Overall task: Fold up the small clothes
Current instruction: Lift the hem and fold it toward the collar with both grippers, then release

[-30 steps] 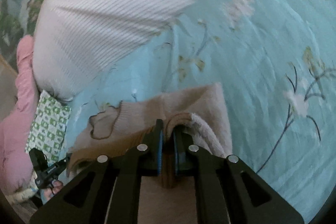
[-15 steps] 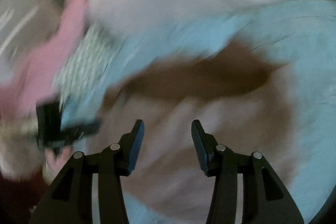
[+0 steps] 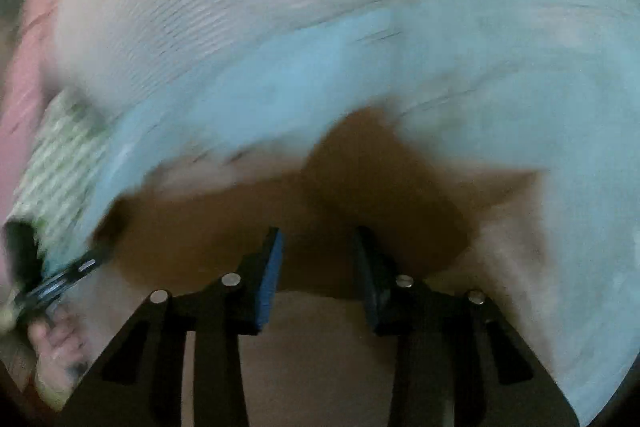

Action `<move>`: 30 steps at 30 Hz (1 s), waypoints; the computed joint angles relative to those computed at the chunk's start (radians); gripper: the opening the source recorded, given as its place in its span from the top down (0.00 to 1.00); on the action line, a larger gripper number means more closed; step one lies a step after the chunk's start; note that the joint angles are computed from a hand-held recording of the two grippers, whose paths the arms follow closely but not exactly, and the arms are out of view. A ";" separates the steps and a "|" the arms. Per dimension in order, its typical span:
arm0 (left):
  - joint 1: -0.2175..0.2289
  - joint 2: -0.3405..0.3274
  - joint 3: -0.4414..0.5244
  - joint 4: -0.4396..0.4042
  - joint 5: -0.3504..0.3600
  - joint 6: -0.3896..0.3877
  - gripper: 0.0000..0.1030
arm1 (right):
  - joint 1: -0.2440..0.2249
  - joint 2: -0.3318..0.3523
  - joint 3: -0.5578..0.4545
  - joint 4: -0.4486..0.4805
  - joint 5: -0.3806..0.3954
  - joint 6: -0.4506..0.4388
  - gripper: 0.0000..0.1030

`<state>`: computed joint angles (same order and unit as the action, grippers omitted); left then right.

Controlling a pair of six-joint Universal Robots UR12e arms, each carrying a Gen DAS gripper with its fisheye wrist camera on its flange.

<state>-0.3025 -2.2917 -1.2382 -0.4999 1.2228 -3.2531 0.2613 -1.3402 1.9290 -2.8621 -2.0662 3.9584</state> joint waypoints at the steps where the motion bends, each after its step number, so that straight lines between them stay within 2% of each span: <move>1: 0.004 0.002 -0.008 0.018 0.036 -0.042 0.84 | -0.006 -0.009 0.029 -0.071 0.010 0.023 0.67; 2: 0.012 0.004 -0.019 0.034 0.030 -0.077 0.85 | -0.009 -0.021 0.052 -0.108 0.008 0.062 0.69; 3: 0.025 0.008 -0.037 0.061 -0.015 -0.109 0.85 | -0.001 -0.027 0.058 -0.103 -0.017 0.076 0.70; 4: 0.030 0.015 -0.052 0.075 -0.024 -0.120 0.85 | 0.015 -0.031 0.052 -0.065 -0.071 0.088 0.68; 5: 0.029 0.022 -0.065 0.084 -0.015 -0.114 0.85 | 0.039 -0.036 0.046 -0.025 -0.139 0.086 0.67; 7: 0.024 0.049 -0.105 0.105 0.030 -0.099 0.85 | 0.062 -0.061 0.069 -0.022 -0.177 0.095 0.64; 8: 0.018 0.063 -0.122 0.110 0.055 -0.090 0.84 | 0.072 -0.080 0.087 -0.026 -0.171 0.114 0.62; 10: 0.011 0.109 -0.182 0.129 0.063 -0.062 0.76 | 0.089 -0.100 0.112 -0.055 -0.151 0.117 0.62; 13: 0.003 0.169 -0.277 0.182 -0.013 -0.031 0.71 | 0.139 -0.105 0.129 -0.109 -0.126 0.091 0.62; 15: -0.003 0.198 -0.325 0.199 -0.055 -0.022 0.64 | 0.168 -0.076 0.112 -0.149 -0.095 0.069 0.61; 17: -0.007 0.219 -0.370 0.216 -0.078 -0.018 0.62 | 0.186 -0.057 0.103 -0.155 -0.050 0.054 0.58; 20: -0.018 0.235 -0.407 0.215 -0.039 -0.020 0.61 | 0.202 -0.041 0.094 -0.117 -0.017 0.046 0.55; 22: -0.013 0.244 -0.427 0.188 -0.021 -0.032 0.61 | 0.209 -0.041 0.100 -0.088 -0.023 0.075 0.55; 25: 0.003 0.254 -0.458 0.204 -0.001 -0.048 0.61 | 0.225 -0.065 0.131 -0.007 -0.055 0.177 0.55; 28: 0.023 0.271 -0.488 0.221 -0.001 -0.070 0.61 | 0.246 -0.092 0.185 -0.061 -0.098 0.232 0.55; 30: 0.034 0.279 -0.505 0.237 -0.006 -0.099 0.61 | 0.275 -0.106 0.188 -0.012 -0.162 0.291 0.55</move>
